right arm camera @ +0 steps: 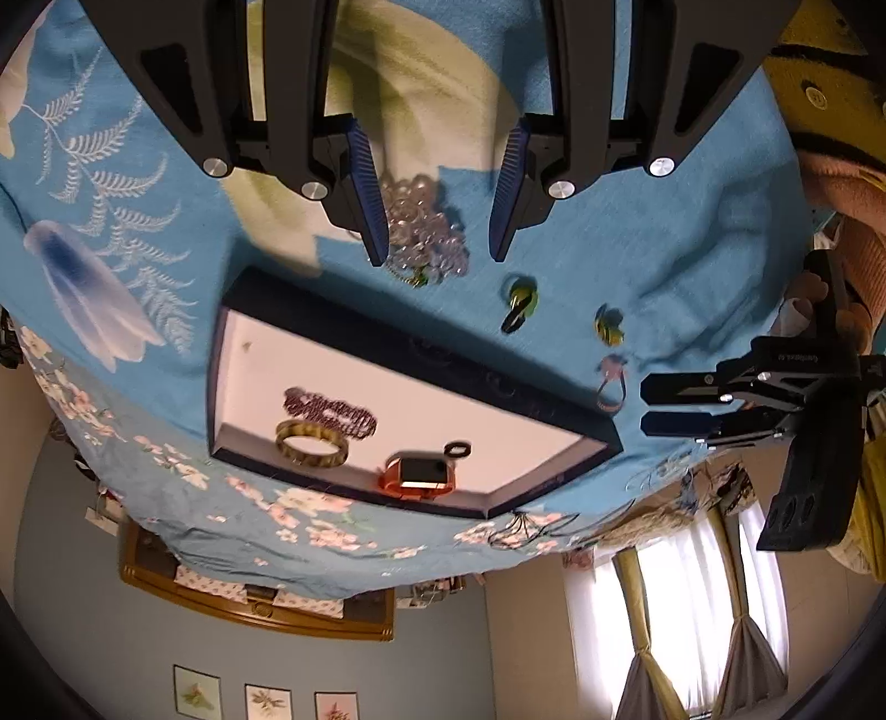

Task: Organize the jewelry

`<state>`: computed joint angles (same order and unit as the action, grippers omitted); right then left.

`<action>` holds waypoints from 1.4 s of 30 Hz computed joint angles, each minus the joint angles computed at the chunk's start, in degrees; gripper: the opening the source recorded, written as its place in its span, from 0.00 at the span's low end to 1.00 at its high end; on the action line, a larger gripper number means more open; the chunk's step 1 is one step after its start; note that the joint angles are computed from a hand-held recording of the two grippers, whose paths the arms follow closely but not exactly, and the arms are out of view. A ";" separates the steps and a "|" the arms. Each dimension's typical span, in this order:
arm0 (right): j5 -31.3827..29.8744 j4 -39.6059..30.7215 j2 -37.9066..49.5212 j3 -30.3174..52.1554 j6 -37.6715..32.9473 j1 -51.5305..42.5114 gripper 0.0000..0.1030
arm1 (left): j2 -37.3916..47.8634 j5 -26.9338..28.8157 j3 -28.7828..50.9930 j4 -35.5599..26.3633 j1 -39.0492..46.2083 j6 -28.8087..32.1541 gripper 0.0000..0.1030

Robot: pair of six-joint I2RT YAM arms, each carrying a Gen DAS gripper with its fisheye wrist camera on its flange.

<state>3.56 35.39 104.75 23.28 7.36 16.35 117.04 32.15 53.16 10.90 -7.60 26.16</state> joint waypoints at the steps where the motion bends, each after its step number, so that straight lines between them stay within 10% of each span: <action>1: 0.72 -0.35 0.72 0.46 0.10 0.29 0.35 | 0.23 0.14 -0.04 -0.06 0.00 -0.09 0.58; 14: 2.99 -1.78 0.16 0.78 -1.03 0.45 0.08 | 1.27 1.59 1.15 -2.23 0.17 -0.65 0.58; 42: -6.84 1.81 -16.20 -6.50 4.72 -5.84 0.07 | 3.50 0.94 3.86 -5.19 -0.30 -0.28 0.58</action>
